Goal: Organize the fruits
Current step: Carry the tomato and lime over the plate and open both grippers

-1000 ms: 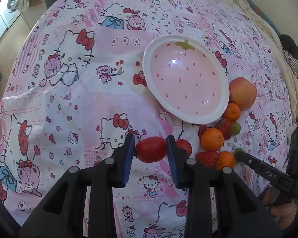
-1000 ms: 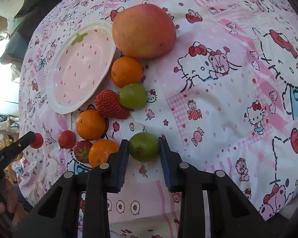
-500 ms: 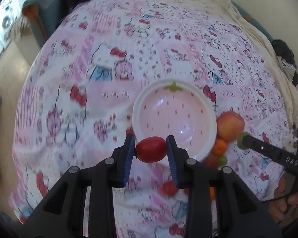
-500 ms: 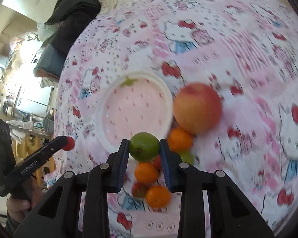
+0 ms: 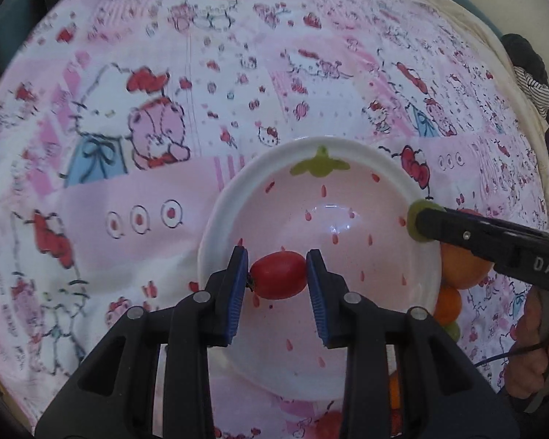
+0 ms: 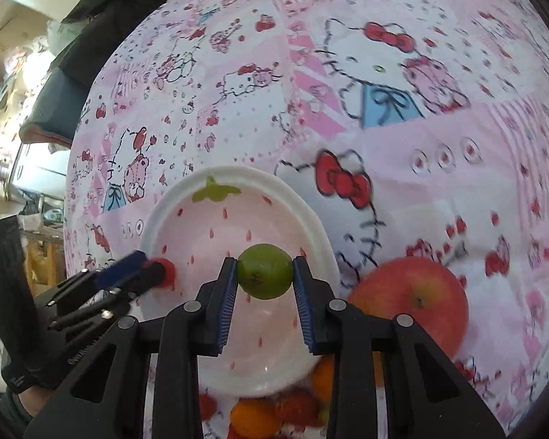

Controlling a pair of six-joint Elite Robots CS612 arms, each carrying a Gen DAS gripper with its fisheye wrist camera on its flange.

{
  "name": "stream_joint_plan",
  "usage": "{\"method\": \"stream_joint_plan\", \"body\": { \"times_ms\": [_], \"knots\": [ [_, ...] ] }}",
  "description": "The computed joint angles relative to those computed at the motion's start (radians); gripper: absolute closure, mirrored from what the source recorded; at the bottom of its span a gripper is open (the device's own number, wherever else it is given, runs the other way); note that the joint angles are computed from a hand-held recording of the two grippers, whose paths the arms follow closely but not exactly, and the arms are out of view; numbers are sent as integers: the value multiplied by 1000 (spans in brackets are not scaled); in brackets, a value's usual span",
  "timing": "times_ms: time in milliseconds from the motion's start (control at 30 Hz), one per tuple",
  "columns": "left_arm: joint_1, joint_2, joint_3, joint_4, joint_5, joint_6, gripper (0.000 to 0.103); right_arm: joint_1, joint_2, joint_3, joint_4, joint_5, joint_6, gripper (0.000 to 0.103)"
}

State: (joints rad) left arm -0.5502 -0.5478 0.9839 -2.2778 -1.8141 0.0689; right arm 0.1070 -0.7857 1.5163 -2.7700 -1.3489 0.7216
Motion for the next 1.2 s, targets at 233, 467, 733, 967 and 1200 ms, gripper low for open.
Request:
{"method": "stream_joint_plan", "body": {
  "times_ms": [233,467,733,967,1200],
  "knots": [
    [-4,16,-23,5,36,0,74,10,33,-61,69,-21,-64,71],
    [-13,12,-12,2,64,31,72,15,39,-74,95,-40,-91,70],
    [-13,-5,18,-45,68,41,46,16,39,-73,94,-48,-90,69],
    [-14,-6,17,-58,64,34,38,18,39,-74,92,-47,-101,67],
    [-13,-7,19,-76,85,20,38,23,43,-84,93,-64,-124,49]
  ]
}}
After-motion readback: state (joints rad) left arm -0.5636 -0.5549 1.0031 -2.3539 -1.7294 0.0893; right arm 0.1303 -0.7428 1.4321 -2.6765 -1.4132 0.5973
